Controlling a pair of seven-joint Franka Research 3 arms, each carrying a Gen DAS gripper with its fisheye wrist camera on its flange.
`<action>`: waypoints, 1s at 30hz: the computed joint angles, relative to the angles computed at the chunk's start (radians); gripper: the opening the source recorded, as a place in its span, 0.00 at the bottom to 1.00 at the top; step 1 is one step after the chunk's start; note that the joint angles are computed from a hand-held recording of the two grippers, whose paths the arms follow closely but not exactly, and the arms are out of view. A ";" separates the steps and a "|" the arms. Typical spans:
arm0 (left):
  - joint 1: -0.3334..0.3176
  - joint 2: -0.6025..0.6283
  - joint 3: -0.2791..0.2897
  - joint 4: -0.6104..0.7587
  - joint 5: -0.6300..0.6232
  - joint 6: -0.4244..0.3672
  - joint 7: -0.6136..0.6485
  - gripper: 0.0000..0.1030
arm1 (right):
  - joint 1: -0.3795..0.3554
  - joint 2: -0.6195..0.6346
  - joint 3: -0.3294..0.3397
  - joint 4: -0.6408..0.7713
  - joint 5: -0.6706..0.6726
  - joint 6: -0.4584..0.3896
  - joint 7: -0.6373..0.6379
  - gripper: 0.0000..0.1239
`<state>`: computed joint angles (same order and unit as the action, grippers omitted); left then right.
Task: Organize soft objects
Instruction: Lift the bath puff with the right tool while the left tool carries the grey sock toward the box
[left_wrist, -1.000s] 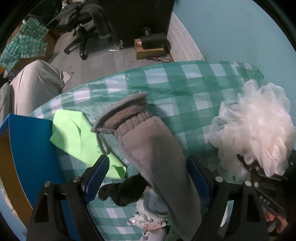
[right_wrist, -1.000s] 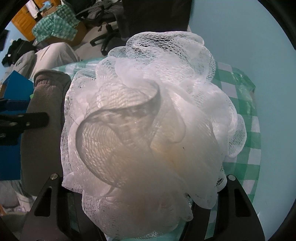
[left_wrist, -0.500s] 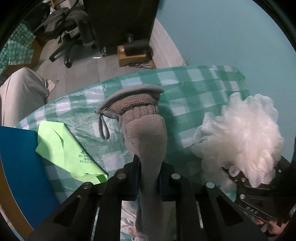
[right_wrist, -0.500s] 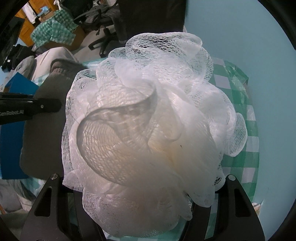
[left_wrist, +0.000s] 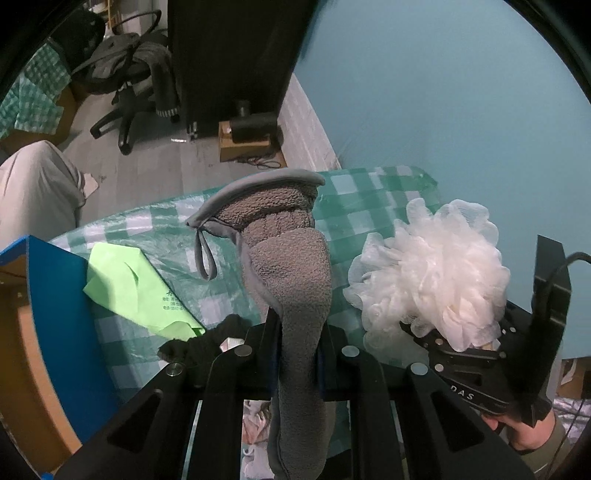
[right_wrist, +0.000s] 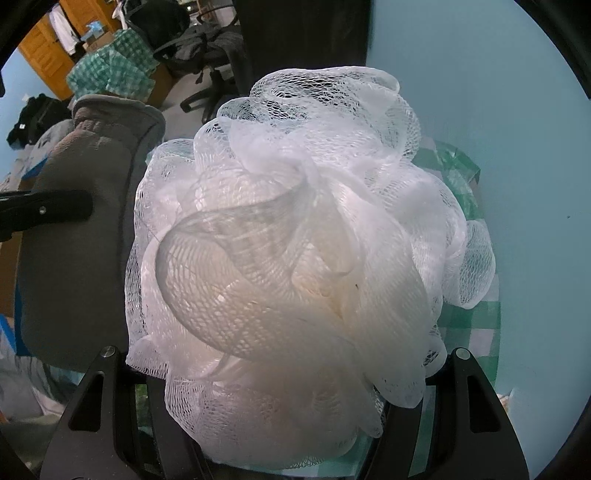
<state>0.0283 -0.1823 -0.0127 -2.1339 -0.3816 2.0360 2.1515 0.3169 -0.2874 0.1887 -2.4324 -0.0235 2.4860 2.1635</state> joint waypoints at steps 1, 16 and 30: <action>0.002 -0.010 0.003 -0.003 -0.004 -0.001 0.005 0.14 | 0.002 -0.007 0.002 -0.004 0.000 -0.001 0.001 0.52; 0.033 -0.109 0.067 -0.032 -0.014 -0.029 0.075 0.14 | 0.016 -0.081 0.029 0.001 -0.007 -0.022 -0.018 0.52; 0.085 -0.160 0.122 -0.031 -0.009 -0.064 0.112 0.14 | 0.042 -0.060 0.045 0.074 -0.019 -0.035 -0.053 0.52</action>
